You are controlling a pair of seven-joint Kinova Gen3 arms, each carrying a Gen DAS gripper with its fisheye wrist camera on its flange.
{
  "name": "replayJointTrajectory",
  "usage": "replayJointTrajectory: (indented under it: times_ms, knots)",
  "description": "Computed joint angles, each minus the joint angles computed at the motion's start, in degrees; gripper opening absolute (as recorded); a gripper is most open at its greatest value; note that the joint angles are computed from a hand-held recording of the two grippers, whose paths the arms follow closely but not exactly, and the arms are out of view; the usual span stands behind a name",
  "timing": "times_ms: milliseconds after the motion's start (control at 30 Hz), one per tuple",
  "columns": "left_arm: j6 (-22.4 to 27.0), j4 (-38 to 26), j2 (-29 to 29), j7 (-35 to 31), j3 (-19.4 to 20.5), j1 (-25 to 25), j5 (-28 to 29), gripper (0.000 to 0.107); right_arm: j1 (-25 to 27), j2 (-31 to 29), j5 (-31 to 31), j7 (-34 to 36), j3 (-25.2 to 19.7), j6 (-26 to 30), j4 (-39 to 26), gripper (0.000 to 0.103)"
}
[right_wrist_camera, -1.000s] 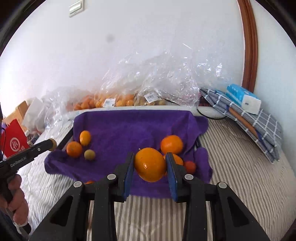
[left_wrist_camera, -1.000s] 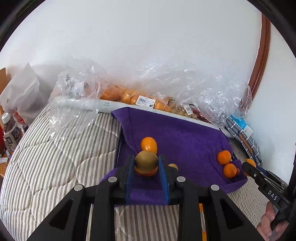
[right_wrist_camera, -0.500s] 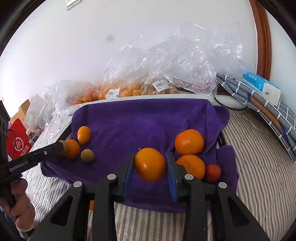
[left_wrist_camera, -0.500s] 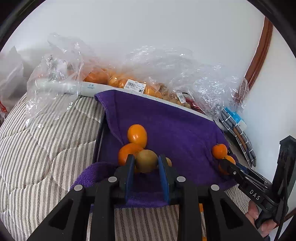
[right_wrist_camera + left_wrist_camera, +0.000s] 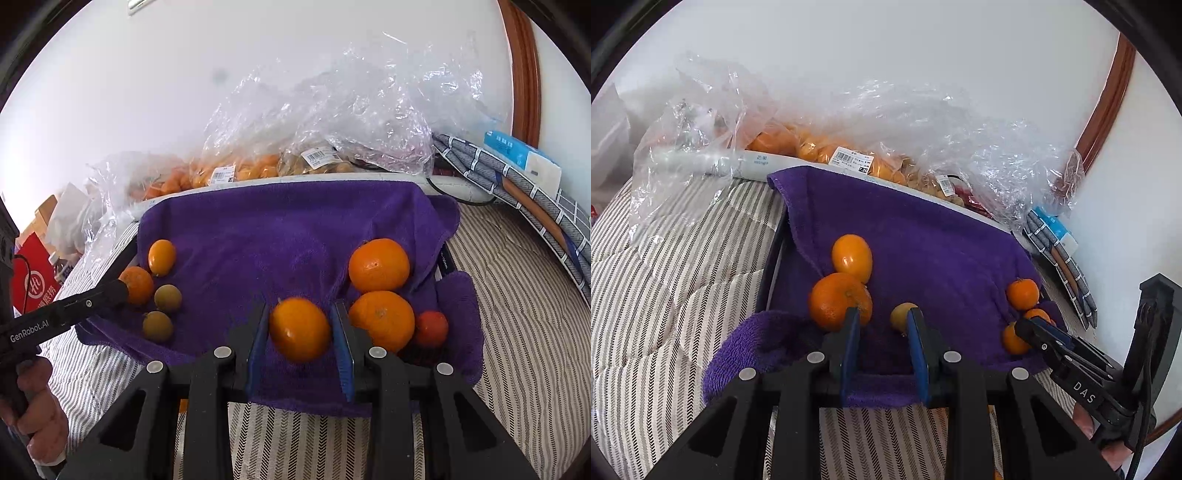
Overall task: Organize fruits
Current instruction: 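Carry both fruits onto the purple towel and open both tools, then grasp an orange from the bedspread with the right tool while the left tool grasps another orange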
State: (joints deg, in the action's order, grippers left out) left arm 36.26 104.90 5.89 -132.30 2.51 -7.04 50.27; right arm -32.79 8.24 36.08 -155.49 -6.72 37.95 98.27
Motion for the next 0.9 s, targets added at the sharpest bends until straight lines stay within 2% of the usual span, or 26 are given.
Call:
replayJointTrajectory:
  times_ms: [133,233,300,400,467,533,667,733,800,900]
  knots:
    - [-0.22,-0.06,0.04,0.67,-0.02,-0.05,-0.13,0.025,-0.23,-0.73,1.47,-1.59,0.02,-0.97,0.9,0.036]
    - [-2.28,0.88,-0.92,0.08,-0.07,0.17,0.26,0.025,-1.55,-1.8,5.96,-5.74,-0.19,-0.35,2.0,0.046]
    - [-3.24,1.27,-1.38,-0.11,-0.32,0.25,0.26,0.025,-1.66,-2.53,8.18,-8.2,-1.34,0.83,2.37,0.048]
    - [-3.32,0.92,-1.46,2.23,-0.95,0.26,-1.21,0.028,-2.65,-3.91,8.11,-8.86,-2.85,4.22,1.63,0.048]
    - [-1.76,0.55,-1.42,1.85,-1.35,-0.71,0.35,0.029,-2.78,-4.51,6.5,-7.03,-4.35,5.52,0.8,0.048]
    - [-2.29,1.29,-2.24,0.49,-1.62,-1.25,2.22,0.032,-3.02,-4.6,4.31,-3.99,-5.56,5.93,-0.17,0.048]
    - [-7.56,4.51,-4.67,-1.54,-2.23,-0.57,3.74,0.037,-4.48,-2.32,0.92,-0.59,-6.62,7.63,-2.59,0.047]
    - [-10.76,5.42,-5.43,-0.26,-2.51,0.41,2.43,0.037,-5.77,-0.68,0.26,-1.01,-6.1,9.33,-3.88,0.042]
    - [-10.24,4.62,-5.01,0.8,-3.06,0.54,1.98,0.037,-5.95,0.4,-1.55,0.09,-5.4,8.53,-4.44,0.041]
    - [-8.72,4.35,-4.84,-0.68,-3.77,-0.21,4.4,0.037,-5.16,1.71,-6.09,3.39,-4.44,6.51,-5.1,0.041]
